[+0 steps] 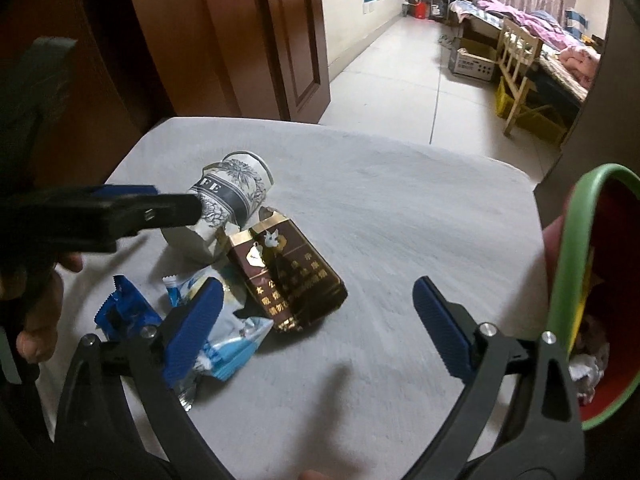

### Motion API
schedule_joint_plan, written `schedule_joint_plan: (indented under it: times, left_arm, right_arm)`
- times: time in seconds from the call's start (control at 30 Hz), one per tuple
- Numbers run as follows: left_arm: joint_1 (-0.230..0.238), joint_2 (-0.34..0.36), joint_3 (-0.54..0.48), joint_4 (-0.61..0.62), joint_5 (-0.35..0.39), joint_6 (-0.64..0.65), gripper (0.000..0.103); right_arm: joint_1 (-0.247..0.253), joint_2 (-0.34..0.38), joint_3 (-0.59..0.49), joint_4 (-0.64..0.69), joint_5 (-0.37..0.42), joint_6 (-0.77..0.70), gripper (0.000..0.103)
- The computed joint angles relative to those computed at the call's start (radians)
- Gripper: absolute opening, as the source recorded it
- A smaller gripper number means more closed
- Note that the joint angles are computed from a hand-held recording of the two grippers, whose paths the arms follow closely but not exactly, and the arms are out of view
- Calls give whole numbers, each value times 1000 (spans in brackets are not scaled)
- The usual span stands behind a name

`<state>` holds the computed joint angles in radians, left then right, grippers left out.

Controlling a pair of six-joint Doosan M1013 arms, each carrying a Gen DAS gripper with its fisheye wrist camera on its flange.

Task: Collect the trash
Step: 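Grasp the white paper cup with the left tool while the right tool grasps the brown cigarette box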

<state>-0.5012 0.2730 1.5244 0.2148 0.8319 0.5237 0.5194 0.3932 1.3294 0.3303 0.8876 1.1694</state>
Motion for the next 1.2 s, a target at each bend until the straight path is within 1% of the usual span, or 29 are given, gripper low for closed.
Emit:
schedule_joint_plan:
  times: [0.07, 0.1, 0.13, 0.23, 0.37, 0.43, 0.5, 0.6, 0.73, 0.8, 0.9, 1.0, 1.03, 1.07, 1.2]
  left_arm:
    - [13, 18, -18, -43, 3, 35, 78]
    - [20, 33, -36, -65, 21, 61, 77]
    - [24, 43, -47, -71, 37, 69, 71]
    - [36, 64, -67, -94, 65, 69, 67]
    - [40, 64, -59, -99, 47, 65, 67]
    - [48, 60, -46, -124, 23, 71, 67]
    - [53, 56, -37, -138, 4, 83, 67]
    - [54, 59, -41, -134, 2, 90, 67]
    - [60, 69, -53, -136, 3, 95, 69]
    - [61, 76, -64, -133, 17, 99, 68]
    - [63, 86, -80, -142, 34, 103, 75]
    - [57, 100, -104, -122, 76, 115, 72]
    - [54, 106, -116, -107, 99, 113, 67]
    - [51, 108, -120, -88, 114, 100, 66]
    - [61, 87, -89, -108, 67, 75, 63]
  right_arm:
    - [-1, 10, -10, 17, 11, -26, 94]
    - [-2, 13, -12, 21, 12, -39, 94]
    - [-1, 17, -17, 20, 16, -44, 94]
    - [1, 32, -34, 24, 28, -54, 94]
    - [2, 53, -60, 46, 67, -91, 92]
    - [5, 67, -77, 54, 95, -113, 91]
    - [10, 78, -89, 45, 107, -110, 88]
    - [14, 95, -109, 38, 144, -110, 80]
    - [10, 105, -114, 53, 168, -105, 75]
    - [9, 104, -113, 48, 164, -99, 68]
    - [7, 104, -113, 53, 167, -100, 65]
    - [7, 101, -110, 56, 165, -103, 63]
    - [6, 102, -111, 56, 166, -105, 63]
    - [5, 102, -111, 57, 165, -105, 62]
    - [-1, 99, -109, 60, 158, -98, 57]
